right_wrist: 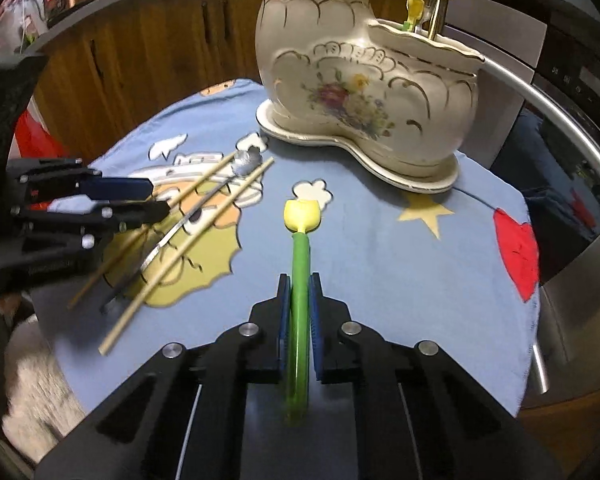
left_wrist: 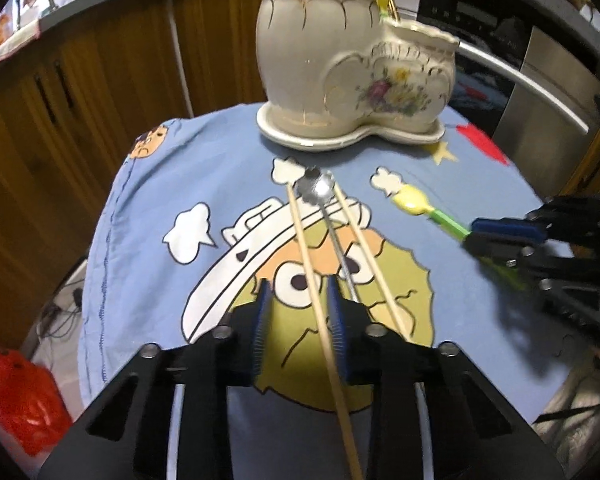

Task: Organize utensils
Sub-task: 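Lift chopstick over larger opening with left tool while right carries green spoon over smaller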

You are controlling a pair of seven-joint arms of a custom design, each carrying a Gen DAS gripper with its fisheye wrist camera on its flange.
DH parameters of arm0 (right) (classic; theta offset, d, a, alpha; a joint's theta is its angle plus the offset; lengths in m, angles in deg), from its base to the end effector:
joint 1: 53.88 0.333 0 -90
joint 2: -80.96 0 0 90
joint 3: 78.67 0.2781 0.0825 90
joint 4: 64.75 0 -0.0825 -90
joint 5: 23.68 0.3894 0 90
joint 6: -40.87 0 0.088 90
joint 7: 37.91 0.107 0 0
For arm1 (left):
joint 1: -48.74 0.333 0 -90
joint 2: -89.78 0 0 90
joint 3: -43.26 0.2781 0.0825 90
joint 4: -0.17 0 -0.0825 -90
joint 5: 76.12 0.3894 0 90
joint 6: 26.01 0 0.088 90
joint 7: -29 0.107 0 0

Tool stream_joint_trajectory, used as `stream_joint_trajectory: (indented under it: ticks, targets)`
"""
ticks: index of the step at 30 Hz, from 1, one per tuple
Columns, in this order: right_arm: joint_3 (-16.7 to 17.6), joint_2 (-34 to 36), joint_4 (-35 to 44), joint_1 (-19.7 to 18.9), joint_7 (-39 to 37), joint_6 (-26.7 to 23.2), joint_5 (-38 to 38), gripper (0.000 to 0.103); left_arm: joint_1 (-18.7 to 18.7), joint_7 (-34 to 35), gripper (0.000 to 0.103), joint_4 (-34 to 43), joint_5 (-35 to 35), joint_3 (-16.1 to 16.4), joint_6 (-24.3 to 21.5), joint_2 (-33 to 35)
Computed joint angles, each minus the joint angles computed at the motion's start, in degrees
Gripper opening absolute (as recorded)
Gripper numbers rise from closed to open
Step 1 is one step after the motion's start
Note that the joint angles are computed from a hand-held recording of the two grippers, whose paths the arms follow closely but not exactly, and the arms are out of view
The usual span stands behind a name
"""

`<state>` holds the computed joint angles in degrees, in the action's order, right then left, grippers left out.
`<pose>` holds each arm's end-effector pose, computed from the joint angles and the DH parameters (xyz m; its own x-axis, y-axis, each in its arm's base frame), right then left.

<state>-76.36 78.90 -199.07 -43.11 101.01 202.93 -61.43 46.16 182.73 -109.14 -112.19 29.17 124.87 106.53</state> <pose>0.5175 0.1522 0.3560 -0.0584 -0.9977 0.0356 -0.8201 0.0276 -0.5716 0.6235 -0.1632 0.3533 -0.7767 -0.6298 0.0085 -0.5116 0.6230 -0.5917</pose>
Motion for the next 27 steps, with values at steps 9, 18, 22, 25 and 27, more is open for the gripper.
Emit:
stream_joint_trajectory:
  ticks: [9, 18, 22, 25, 27]
  targets:
    - [-0.5, 2.8, 3.1, 0.5, -4.8, -0.8, 4.7, 0.018, -1.8, -3.8, 0.02, 0.7, 4.8, 0.7, 1.3, 0.7]
    - [-1.4, 0.6, -0.2, -0.4, -2.9, 4.9, 4.0, 0.009, -0.1, -1.7, 0.005, 1.4, 2.6, -1.0, 2.1, 1.4]
    - [-0.8, -3.3, -3.5, -3.4, 4.9, 10.0, -3.9, 0.009, 2.6, 4.0, 0.005, 0.8, -5.2, -2.6, 1.7, -0.1]
    - [1.0, -6.0, -4.7, -7.1, 12.2, 12.7, -11.5, 0.009, 3.6, 7.9, 0.005, 0.9, -11.1, -2.5, 1.3, -1.5]
    - [2.6, -7.8, -5.2, -9.8, 16.8, 13.9, -16.3, 0.009, 4.2, 10.5, 0.005, 1.4, -15.4, -2.4, 1.0, -2.3]
